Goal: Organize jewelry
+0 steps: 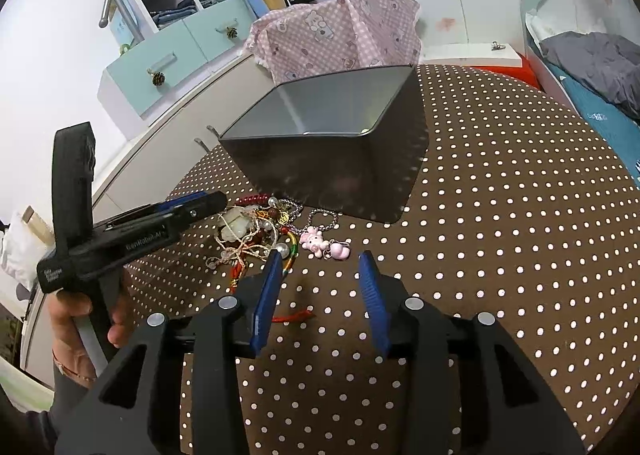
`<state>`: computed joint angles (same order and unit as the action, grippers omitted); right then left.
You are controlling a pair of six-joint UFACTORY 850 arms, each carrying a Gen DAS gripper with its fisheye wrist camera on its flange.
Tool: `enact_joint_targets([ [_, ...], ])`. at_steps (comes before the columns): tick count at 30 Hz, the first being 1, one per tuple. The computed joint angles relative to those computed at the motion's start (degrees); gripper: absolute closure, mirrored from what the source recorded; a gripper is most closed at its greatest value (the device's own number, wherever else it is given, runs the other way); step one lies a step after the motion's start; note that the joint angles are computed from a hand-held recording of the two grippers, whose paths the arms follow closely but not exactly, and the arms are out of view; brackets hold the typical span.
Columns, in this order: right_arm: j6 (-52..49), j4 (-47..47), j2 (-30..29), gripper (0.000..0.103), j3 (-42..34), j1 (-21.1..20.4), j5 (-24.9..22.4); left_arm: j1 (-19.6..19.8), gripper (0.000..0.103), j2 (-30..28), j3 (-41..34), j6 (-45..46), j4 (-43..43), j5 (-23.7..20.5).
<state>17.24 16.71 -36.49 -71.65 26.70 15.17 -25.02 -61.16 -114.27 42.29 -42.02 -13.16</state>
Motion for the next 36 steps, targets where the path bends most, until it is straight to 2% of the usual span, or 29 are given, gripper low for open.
enact_joint_targets([
  [2, 1.39, -1.4, -0.07, 0.064, -0.09, -0.12, -0.18, -0.62, 0.071, 0.77, 1.5, 4.28, -1.62, 1.96],
  [5, 1.03, -1.15, 0.01, 0.063, 0.0, -0.18, -0.2, -1.01, 0.073, 1.61, 2.84, 15.8, -10.48, 2.22],
  [8, 1.28, -1.41, 0.06, 0.062, 0.06, -0.25, -0.28, -1.3, 0.079, 1.15, 2.2, 11.12, -4.12, 1.82],
  [14, 1.8, -2.0, 0.08, 0.061, 0.03, -0.28, -0.49, -1.04, 0.082, 0.78, 1.44, 9.33, -2.31, -0.76],
  [19, 0.89, -1.33, 0.24, 0.06, 0.19, -0.24, -0.56, -0.15, 0.082, 0.81, 1.26, 12.63, -6.74, -3.93],
  [23, 0.71, -1.04, 0.18, 0.059, 0.17, -0.24, -0.65, -0.12, 0.082, 1.23, 2.15, 13.05, -7.78, -3.85],
  [26, 0.43, -0.91, 0.11, 0.059, -0.04, -0.12, -0.82, 0.04, 0.082, 2.01, 3.79, 17.91, -12.73, -4.12],
  [29, -0.36, -0.24, 0.0, 0.059, -0.36, 0.01, -1.07, 0.68, 0.082, 2.32, 4.25, 18.8, -14.81, -6.54],
  [30, -0.36, -0.24, 0.0, 0.059, -0.36, 0.01, -1.07, 0.67, 0.082, 2.45, 4.48, 18.49, -14.37, -6.1],
  [33, -0.59, 0.02, -0.06, 0.059, -0.5, 0.01, -1.24, 0.73, 0.074, 2.91, 5.55, 19.48, -15.77, -4.86],
  [36, 0.05, -0.76, -0.06, 0.059, -0.54, 0.03, -1.25, 0.86, 0.07, 2.98, 5.83, 20.37, -17.32, -5.22],
])
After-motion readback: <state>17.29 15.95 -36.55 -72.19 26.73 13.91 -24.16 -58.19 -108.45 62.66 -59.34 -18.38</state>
